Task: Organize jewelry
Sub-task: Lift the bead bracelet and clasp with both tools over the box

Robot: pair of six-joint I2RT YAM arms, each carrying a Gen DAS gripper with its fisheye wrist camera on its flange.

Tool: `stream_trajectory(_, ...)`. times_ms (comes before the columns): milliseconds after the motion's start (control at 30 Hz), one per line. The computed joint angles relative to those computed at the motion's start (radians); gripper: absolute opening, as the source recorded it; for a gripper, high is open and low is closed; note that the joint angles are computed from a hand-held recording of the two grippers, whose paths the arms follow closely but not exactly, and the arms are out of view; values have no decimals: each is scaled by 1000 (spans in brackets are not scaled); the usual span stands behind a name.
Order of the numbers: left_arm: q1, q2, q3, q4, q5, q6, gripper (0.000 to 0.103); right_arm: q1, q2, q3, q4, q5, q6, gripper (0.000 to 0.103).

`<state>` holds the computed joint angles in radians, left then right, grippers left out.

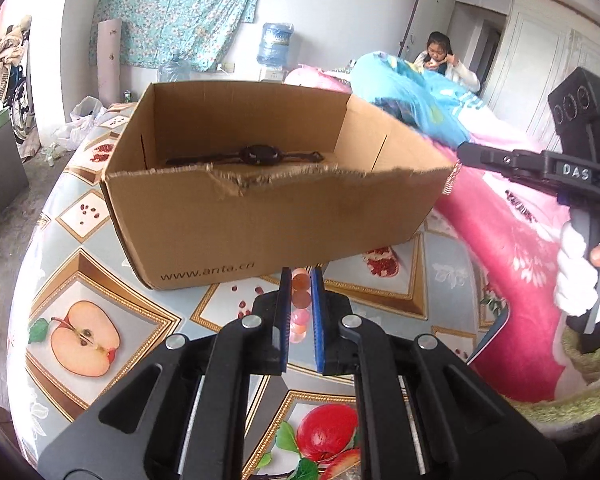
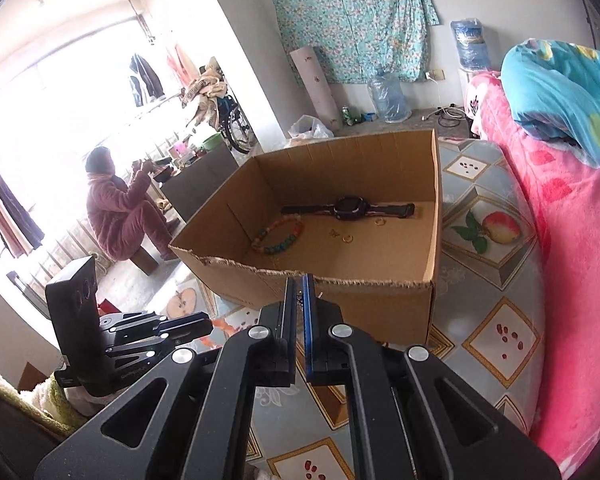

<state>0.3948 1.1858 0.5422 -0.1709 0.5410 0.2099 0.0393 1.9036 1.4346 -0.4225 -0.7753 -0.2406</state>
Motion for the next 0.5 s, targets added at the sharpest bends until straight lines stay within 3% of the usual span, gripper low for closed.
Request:
stream_trajectory(233, 48, -57, 155, -103, 166, -32, 8, 16, 45, 155, -29, -29, 9, 3)
stream_trajectory(367, 12, -9, 271, -78, 158, -41, 8, 36, 125, 311, -115, -16, -20, 3)
stream_trajectory(500, -51, 192, 439, -98, 110, -55, 9, 70, 275, 538, -272, 24, -67, 3)
